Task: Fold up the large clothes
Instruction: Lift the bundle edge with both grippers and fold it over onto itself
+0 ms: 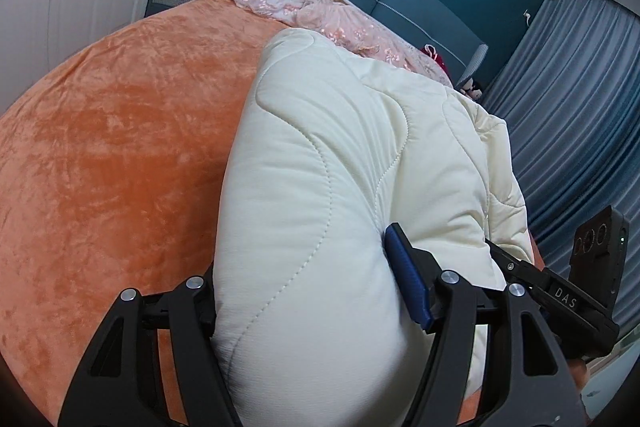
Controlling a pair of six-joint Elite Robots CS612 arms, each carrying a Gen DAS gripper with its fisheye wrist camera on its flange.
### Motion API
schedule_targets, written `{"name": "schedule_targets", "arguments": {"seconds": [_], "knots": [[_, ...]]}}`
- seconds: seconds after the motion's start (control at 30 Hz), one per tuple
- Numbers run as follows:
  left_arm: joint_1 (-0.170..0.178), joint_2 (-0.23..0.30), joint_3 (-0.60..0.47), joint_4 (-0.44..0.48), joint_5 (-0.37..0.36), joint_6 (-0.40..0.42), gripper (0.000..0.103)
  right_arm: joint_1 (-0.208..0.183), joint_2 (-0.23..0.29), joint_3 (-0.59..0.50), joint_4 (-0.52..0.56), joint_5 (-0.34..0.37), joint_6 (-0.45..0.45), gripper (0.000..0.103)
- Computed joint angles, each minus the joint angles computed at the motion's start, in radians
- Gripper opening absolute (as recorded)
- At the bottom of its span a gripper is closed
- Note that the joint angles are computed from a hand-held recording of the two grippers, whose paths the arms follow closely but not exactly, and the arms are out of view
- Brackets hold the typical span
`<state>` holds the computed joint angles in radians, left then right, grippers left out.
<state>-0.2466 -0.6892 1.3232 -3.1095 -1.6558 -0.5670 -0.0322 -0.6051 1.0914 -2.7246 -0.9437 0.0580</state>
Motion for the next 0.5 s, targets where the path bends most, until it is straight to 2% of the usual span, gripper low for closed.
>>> {"name": "schedule_targets", "arguments": {"seconds": [0.27,0.5], "knots": [[-0.009,0.05,-0.044,0.032,-0.039,0.016,0.064,-0.006,0.009,0.02,-0.017,-0.053,0.019,0.039],[-0.015,0.089,-0.084,0.121,-0.043,0.004,0.064,-0.005,0.052,-0.026,0.081,-0.094,0.007,0.039]]}}
